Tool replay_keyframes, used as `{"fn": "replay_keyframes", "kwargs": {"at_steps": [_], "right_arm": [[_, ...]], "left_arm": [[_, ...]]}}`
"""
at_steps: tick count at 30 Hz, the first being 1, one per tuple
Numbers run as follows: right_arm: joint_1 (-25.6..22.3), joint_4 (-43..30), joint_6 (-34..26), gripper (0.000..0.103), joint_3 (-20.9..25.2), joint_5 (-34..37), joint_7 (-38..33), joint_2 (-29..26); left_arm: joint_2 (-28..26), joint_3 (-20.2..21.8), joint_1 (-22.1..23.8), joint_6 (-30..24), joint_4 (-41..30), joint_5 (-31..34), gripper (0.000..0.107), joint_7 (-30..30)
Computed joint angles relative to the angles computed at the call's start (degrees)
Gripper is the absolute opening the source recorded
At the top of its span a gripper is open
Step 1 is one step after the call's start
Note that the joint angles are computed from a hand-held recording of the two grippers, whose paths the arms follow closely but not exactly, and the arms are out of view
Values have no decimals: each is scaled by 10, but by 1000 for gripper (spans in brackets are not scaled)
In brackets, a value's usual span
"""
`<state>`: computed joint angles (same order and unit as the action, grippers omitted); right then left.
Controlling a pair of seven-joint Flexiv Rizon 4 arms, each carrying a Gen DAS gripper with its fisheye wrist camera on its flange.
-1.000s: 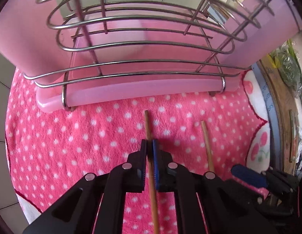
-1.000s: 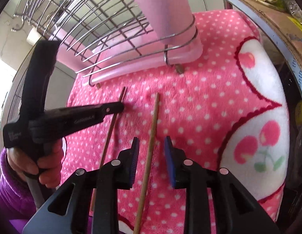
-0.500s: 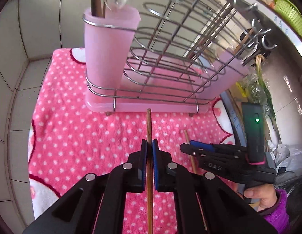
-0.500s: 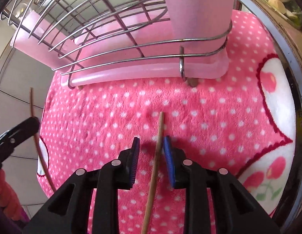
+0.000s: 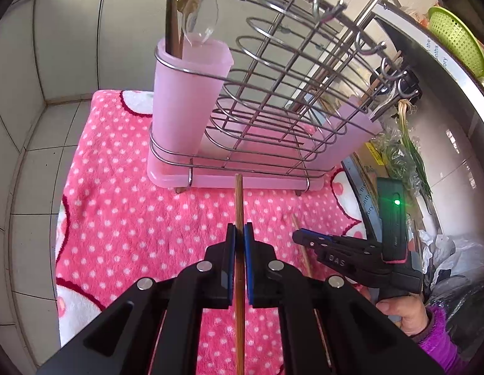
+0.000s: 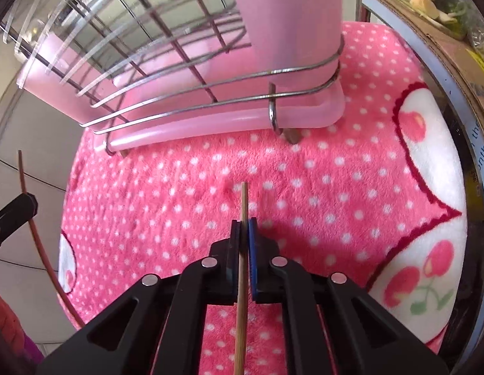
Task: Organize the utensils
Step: 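Carry both wooden chopsticks over the pink cup and open both tools to drop them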
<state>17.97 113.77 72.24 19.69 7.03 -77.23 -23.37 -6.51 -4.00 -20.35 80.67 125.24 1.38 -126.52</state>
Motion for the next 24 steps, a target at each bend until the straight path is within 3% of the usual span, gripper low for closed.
{"fn": "replay_keyframes", "kwargs": {"at_steps": [4, 6, 8, 14, 18, 21, 24], "right_arm": [[-54, 27, 69, 6, 61, 79, -71, 38], [-84, 40, 104, 6, 96, 120, -110, 60], [-142, 36, 137, 6, 162, 212, -206, 80], [-263, 7, 171, 6, 280, 423, -423, 126], [-292, -21, 148, 6, 285, 504, -493, 158], [-283, -38, 146, 6, 266, 523, -514, 176], [-255, -45, 162, 6, 236, 498, -494, 190]], "left_arm": [[18, 16, -6, 4, -1, 48, 5, -49], [35, 26, -8, -3, -9, 113, 5, -106], [53, 27, -1, -3, -16, 183, 5, -166], [115, -19, 51, -25, -36, 362, 5, -337], [148, -50, 86, -37, -41, 394, 5, -375], [171, -69, 106, -49, -48, 399, 5, -378], [186, -83, 124, -56, -56, 395, 5, -370]]}}
